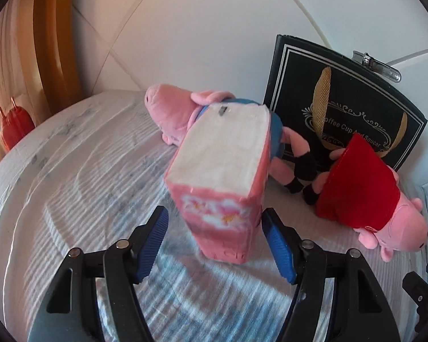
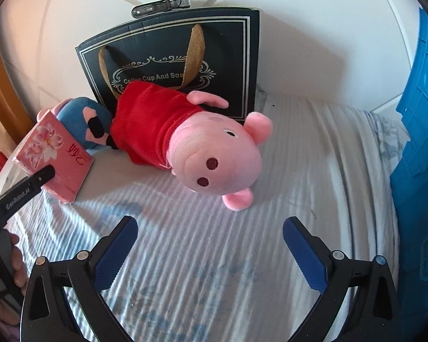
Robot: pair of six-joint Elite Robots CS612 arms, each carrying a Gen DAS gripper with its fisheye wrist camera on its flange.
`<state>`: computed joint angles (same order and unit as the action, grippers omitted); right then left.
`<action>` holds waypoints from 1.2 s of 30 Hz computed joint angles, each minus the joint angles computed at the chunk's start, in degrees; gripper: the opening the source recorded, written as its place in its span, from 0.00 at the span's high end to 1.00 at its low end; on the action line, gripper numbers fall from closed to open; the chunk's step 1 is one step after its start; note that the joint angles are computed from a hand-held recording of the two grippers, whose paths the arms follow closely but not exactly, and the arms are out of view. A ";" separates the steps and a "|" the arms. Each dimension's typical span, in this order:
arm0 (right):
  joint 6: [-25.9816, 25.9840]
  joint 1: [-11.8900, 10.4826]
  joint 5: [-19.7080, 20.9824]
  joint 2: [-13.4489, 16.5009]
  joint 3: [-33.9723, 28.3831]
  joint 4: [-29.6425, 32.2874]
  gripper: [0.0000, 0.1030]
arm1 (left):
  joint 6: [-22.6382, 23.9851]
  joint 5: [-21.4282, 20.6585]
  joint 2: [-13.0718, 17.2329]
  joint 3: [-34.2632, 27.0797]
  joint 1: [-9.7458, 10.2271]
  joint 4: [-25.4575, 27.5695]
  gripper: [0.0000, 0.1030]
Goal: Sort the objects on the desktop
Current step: 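Grasp the red-white medicine box with the left gripper while the right grasps the red-shirted pig, then lift the box and red-shirted pig and carry both over the bin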
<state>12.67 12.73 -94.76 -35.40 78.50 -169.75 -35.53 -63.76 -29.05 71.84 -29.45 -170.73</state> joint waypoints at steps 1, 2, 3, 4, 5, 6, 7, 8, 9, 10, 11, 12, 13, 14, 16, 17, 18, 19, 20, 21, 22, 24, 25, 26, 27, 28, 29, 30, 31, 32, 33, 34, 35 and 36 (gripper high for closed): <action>0.17 -0.03 -0.18 0.10 -0.28 0.21 0.00 | 0.79 -0.99 0.45 -1.03 0.29 0.46 0.35; 0.27 -0.13 -0.08 0.22 -0.61 0.47 0.00 | 1.57 -2.82 0.80 -1.85 0.68 0.91 0.35; 0.13 -0.22 0.27 0.40 -1.01 0.50 0.00 | 2.27 -4.36 0.98 -2.13 0.99 0.69 0.45; -0.15 -0.25 0.35 0.60 -1.41 0.43 0.00 | 3.28 -5.84 1.03 -1.87 1.10 -0.83 0.54; -0.80 -0.20 0.23 0.88 -1.97 0.43 0.00 | 4.18 -4.92 0.89 -1.50 0.80 -0.84 0.54; -1.76 -0.11 -0.16 1.28 -2.73 0.65 0.00 | 5.64 -3.70 0.86 -1.34 0.46 -0.90 0.54; -2.52 -0.04 -0.99 1.64 -3.37 0.81 0.00 | 7.37 -2.82 0.94 -1.21 0.21 -1.46 0.54; -2.97 -0.02 -1.70 2.16 -4.25 1.11 0.00 | 8.57 -2.27 0.98 -1.05 0.02 -1.82 0.54; -2.89 -0.15 -1.92 2.61 -4.93 1.28 0.00 | 9.31 -2.11 1.01 -1.01 -0.07 -1.75 0.54; -2.50 -0.37 -1.61 3.00 -5.39 1.21 0.00 | 9.62 -2.17 0.78 -0.68 -0.30 -1.86 0.54; -2.11 -0.69 -0.69 3.42 -5.81 0.73 0.00 | 9.92 -2.12 0.80 -0.50 -0.32 -2.50 0.54; -2.08 -0.97 0.25 3.89 -6.28 0.11 0.00 | 10.24 -2.14 0.76 -0.42 -0.29 -2.62 0.54; -2.37 -1.16 0.78 4.48 -7.02 -0.17 0.00 | 10.37 -2.28 0.75 -0.36 -0.26 -2.73 0.54; -2.96 -1.26 0.99 4.97 -7.79 0.24 0.00 | 10.25 -2.55 0.69 -0.29 -0.24 -2.80 0.54; -4.17 -1.27 0.85 6.07 -9.79 2.11 0.00 | 9.75 -3.03 0.27 0.32 -0.33 -2.92 0.54; -4.26 -1.27 0.84 6.60 -10.70 2.87 0.00 | 9.66 -3.21 0.09 0.65 -0.38 -3.16 0.54; -3.85 -1.24 0.80 7.03 -11.30 3.04 0.04 | 9.69 -3.11 0.01 0.76 -0.45 -3.28 0.54; -3.37 -1.15 0.61 7.23 -11.38 2.37 0.12 | 9.89 -2.78 -0.17 1.21 -0.63 -3.69 0.54; -3.12 -0.99 0.38 7.23 -11.14 1.33 0.20 | 10.19 -2.54 -0.37 1.58 -0.78 -4.06 0.54; -3.23 -0.68 -0.82 7.13 -10.85 0.50 0.23 | 10.46 -2.31 -0.59 1.94 -0.91 -4.46 0.54; -3.57 -0.33 -1.90 6.87 -10.38 -0.27 0.25 | 10.79 -2.02 -0.82 2.33 -1.08 -4.95 0.54; -3.86 0.23 -3.41 6.17 -9.03 -2.49 0.28 | 11.23 -1.51 -1.56 3.46 -1.49 -5.99 0.54; -4.08 0.51 -4.22 5.66 -8.12 -4.10 0.29 | 11.54 -1.38 -1.98 4.09 -1.68 -6.69 0.54; -4.24 0.74 -4.57 5.04 -7.02 -6.16 0.31 | 11.84 -1.33 -2.48 4.77 -1.91 -7.46 0.54; -4.37 0.97 -4.85 4.31 -5.94 -7.89 0.32 | 12.21 -1.19 -2.96 5.42 -2.13 -8.23 0.54; -4.67 1.21 -5.25 3.67 -5.03 -9.51 0.32 | 12.72 -0.87 -3.45 6.01 -2.32 -9.06 0.54; -5.12 1.46 -5.54 2.98 -4.24 -10.51 0.34 | 13.22 -0.50 -3.96 6.62 -2.57 -9.87 0.54; -5.43 1.71 -5.87 2.38 -3.58 -11.33 0.35 | 13.60 -0.19 -4.47 7.25 -2.81 -10.59 0.54; -5.66 2.00 -6.33 1.82 -2.82 -12.24 0.35 | 13.76 0.08 -5.07 7.95 -3.03 -11.15 0.54; -6.07 2.47 -6.95 1.35 -2.59 -12.64 0.36 | 13.74 0.23 -5.73 8.74 -3.26 -11.85 0.54; -6.31 2.73 -7.39 0.94 -2.37 -13.02 0.36 | 13.76 0.24 -6.40 9.55 -3.41 -12.67 0.54; -6.21 2.98 -7.64 0.29 -1.60 -13.79 0.37 | 14.02 0.37 -7.07 10.37 -3.56 -13.56 0.54; -6.08 3.23 -7.89 -0.51 -0.97 -14.18 0.37 | 14.46 0.79 -7.76 11.20 -3.78 -14.43 0.54; -6.05 3.39 -8.21 -1.35 0.00 -15.12 0.39 | 14.91 1.42 -8.41 11.97 -4.01 -15.28 0.54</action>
<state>6.62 16.12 -102.97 -36.75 78.50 -184.87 -20.62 -62.34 -37.46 83.81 -33.46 -186.01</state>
